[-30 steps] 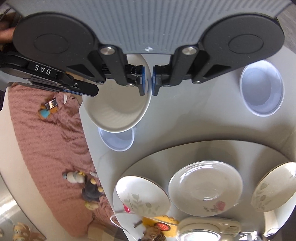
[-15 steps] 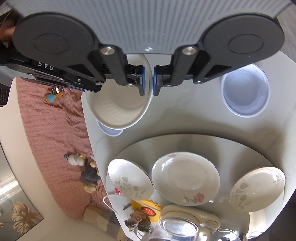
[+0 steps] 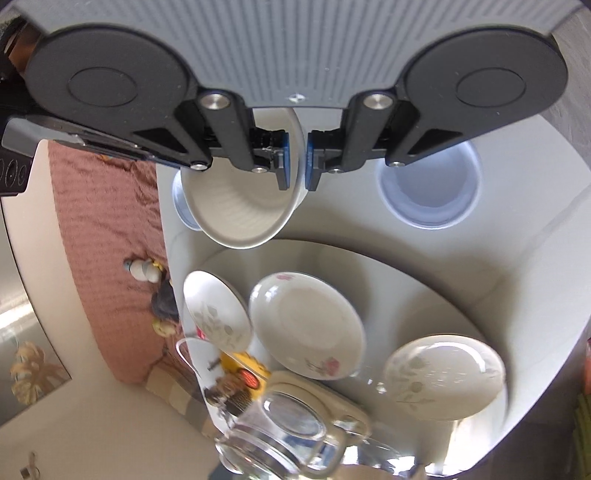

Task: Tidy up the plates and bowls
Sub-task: 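Lift the cream-white bowl with both tools and carry it onto a blue-rimmed bowl, then open the left tool to release the bowl while the right tool opens too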

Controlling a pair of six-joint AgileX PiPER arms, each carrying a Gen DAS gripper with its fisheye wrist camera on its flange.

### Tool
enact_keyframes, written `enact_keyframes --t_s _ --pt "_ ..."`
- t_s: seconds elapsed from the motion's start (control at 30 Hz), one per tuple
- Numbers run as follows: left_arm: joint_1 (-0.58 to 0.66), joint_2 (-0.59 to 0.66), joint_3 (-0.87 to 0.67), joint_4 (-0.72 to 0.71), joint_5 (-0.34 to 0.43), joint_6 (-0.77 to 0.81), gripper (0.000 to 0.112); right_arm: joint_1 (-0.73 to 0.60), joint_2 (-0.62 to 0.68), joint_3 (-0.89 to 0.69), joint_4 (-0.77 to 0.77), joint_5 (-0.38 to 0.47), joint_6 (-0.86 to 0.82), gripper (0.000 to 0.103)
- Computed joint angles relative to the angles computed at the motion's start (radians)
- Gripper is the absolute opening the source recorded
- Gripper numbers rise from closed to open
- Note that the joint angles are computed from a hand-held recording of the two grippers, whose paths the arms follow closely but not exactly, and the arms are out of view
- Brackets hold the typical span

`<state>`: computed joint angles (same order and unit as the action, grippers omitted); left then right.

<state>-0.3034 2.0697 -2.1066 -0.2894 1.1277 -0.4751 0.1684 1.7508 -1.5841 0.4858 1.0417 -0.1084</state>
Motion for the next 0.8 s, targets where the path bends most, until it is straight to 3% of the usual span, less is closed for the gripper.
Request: enact_keyframes --t_s 0.4,0.8 --pt "0.164 -0.142 0.341 -0.12 -0.13 0.158 0.007 0.178 0.215 -0.28 -0.107 0.027 0.081 0.01" --pt "0.292 -0.102 0.549 -0.265 -0.234 0.34 0.008 0.333 0.394 -0.378 -0.272 0.052 0.212 0.01"
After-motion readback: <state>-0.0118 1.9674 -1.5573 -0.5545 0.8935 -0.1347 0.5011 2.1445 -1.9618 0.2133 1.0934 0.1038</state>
